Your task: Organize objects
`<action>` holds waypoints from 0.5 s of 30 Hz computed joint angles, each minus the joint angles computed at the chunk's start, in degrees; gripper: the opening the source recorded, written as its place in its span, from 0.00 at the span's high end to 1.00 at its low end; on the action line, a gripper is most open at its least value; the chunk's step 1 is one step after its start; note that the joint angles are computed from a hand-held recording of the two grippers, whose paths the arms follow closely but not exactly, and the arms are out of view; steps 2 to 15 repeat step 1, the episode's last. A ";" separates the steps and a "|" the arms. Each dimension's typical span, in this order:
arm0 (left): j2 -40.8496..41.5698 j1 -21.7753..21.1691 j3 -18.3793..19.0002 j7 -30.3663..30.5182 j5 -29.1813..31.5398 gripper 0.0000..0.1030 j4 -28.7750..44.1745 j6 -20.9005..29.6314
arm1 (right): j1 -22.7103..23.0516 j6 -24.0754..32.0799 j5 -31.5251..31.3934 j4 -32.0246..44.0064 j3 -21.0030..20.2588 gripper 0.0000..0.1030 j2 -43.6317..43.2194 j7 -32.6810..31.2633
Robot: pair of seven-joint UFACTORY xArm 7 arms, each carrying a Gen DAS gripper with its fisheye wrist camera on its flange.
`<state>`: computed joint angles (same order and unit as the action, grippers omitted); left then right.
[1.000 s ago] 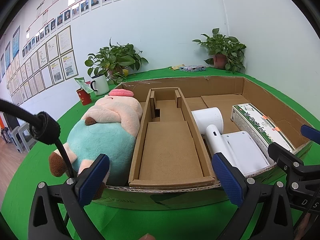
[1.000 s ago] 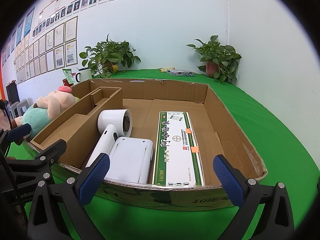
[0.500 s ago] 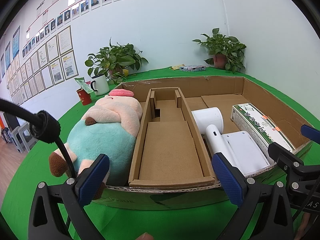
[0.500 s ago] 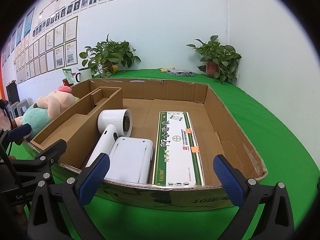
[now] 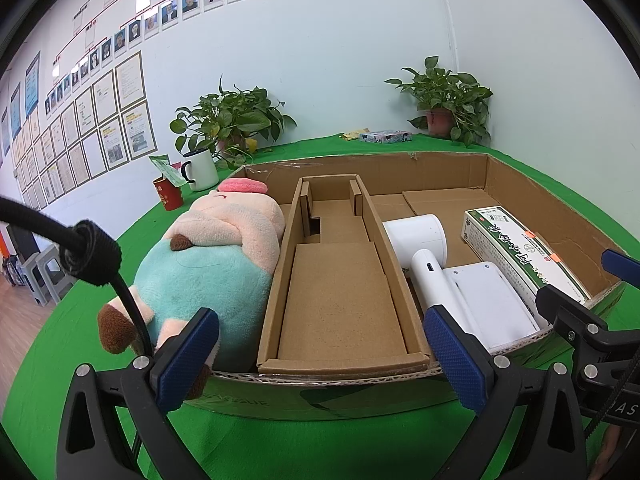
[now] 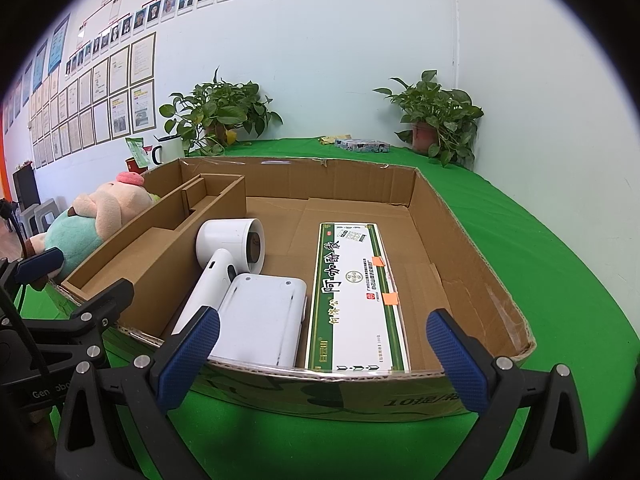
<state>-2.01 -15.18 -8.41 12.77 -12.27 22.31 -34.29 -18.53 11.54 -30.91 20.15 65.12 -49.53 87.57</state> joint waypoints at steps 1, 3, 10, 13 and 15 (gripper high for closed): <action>0.08 -0.01 0.00 -0.02 0.02 0.00 0.03 -0.05 | 0.00 0.00 -0.02 0.00 -0.01 0.00 0.01 0.02; 0.08 -0.01 0.00 -0.02 0.02 0.00 0.03 -0.05 | 0.00 0.00 -0.02 0.00 -0.01 0.00 0.01 0.02; 0.08 -0.01 0.00 -0.02 0.02 0.00 0.03 -0.05 | 0.00 0.00 -0.02 0.00 -0.01 0.00 0.01 0.02; 0.08 -0.01 0.00 -0.02 0.02 0.00 0.03 -0.05 | 0.00 0.00 -0.02 0.00 -0.01 0.00 0.01 0.02; 0.08 -0.01 0.00 -0.02 0.02 0.00 0.03 -0.05 | 0.00 0.00 -0.02 0.00 -0.01 0.00 0.01 0.02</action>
